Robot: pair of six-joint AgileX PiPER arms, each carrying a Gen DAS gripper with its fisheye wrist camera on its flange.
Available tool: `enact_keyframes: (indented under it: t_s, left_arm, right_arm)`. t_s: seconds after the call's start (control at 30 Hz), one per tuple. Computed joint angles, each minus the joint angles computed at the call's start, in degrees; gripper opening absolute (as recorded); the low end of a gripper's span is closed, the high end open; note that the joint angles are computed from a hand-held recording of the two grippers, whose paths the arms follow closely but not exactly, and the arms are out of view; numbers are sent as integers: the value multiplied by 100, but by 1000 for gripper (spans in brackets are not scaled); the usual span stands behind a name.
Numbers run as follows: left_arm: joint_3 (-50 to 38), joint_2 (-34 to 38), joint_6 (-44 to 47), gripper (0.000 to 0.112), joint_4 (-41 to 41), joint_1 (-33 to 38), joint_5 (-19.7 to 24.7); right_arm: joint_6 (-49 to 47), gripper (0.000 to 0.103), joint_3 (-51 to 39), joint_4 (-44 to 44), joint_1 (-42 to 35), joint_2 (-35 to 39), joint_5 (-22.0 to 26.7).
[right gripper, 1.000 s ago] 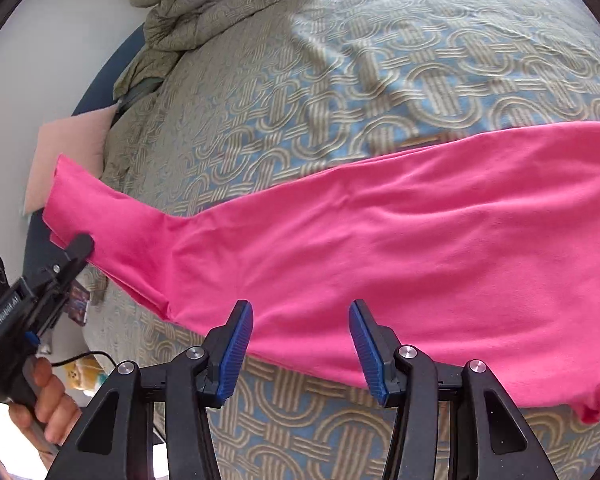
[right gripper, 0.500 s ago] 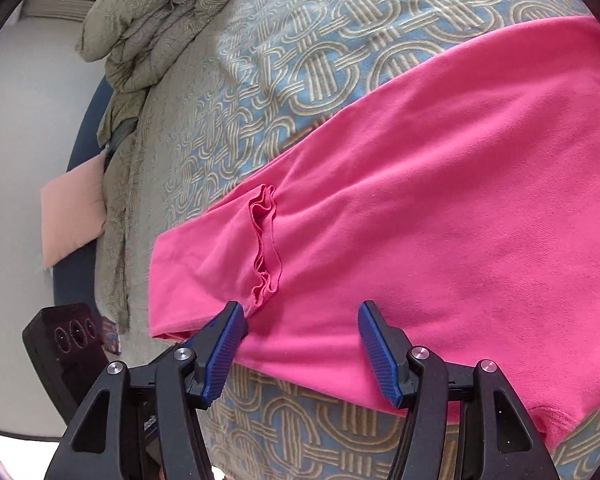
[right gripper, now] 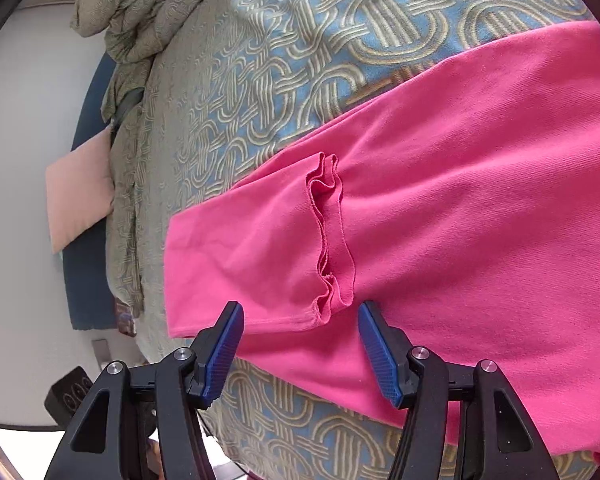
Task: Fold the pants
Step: 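Lift the cuff end and fold it over toward the waistband with the left gripper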
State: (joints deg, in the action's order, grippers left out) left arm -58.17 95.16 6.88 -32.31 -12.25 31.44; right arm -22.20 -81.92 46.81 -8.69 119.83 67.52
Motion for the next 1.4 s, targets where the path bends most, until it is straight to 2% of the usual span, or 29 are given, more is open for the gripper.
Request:
enact_keyframes:
  t_s: [0.07, 0.17, 0.2, 0.33, 0.4, 0.53, 0.57, 0.6, 0.67, 0.73, 0.9, 1.03, 1.17, 1.33, 1.4]
  left_arm:
    - [-61, 179, 301, 56, -319, -44, -76]
    - [-374, 661, 489, 40, -662, -79, -208]
    - [-448, 765, 517, 38, -719, -44, -173]
    - [-699, 1215, 543, 37, -1023, 149, -100]
    - [-612, 1191, 805, 36, -1311, 225, -133]
    - [-375, 945, 644, 36, -1069, 284, -298]
    - [-381, 950, 593, 36, -1010, 304, -334]
    - [-326, 899, 489, 36, -924, 300, -414]
    - [-271, 852, 222, 36, -678, 300, -560]
    - [-211, 805, -166, 36, -276, 268, -715]
    - [-147, 666, -744, 34, 486, 137, -686]
    - [-143, 598, -749, 34, 758, -21, -460]
    - [-94, 559, -842, 34, 931, -94, -290]
    - [-132, 446, -818, 34, 953, 21, -51]
    - [-135, 347, -953, 35, 1136, -15, -21]
  right_arm:
    - [137, 61, -115, -13, 75, 58, -3]
    - [363, 61, -230, -94, 166, 105, -43]
    - [429, 61, -258, -112, 193, 112, -64]
    - [622, 61, -389, -191, 294, 154, -133]
    - [689, 61, -441, -205, 335, 191, -172]
    - [887, 58, -625, -217, 463, 330, -270]
    - [875, 36, -640, -259, 512, 318, -337]
    - [754, 8, -608, -374, 574, 252, -456]
    - [804, 7, -525, -770, 748, 59, -750]
    - [816, 6, -365, -809, 772, -171, -886]
    - [348, 6, 82, -537, 511, -1052, -1037]
    - [52, 6, 350, -807, 384, -1525, -1204]
    - [385, 6, 466, -1452, 309, -1240, -1476]
    - [394, 18, 556, -1696, 109, -760, -1596]
    - [130, 23, 641, -1340, -60, -778, -1559]
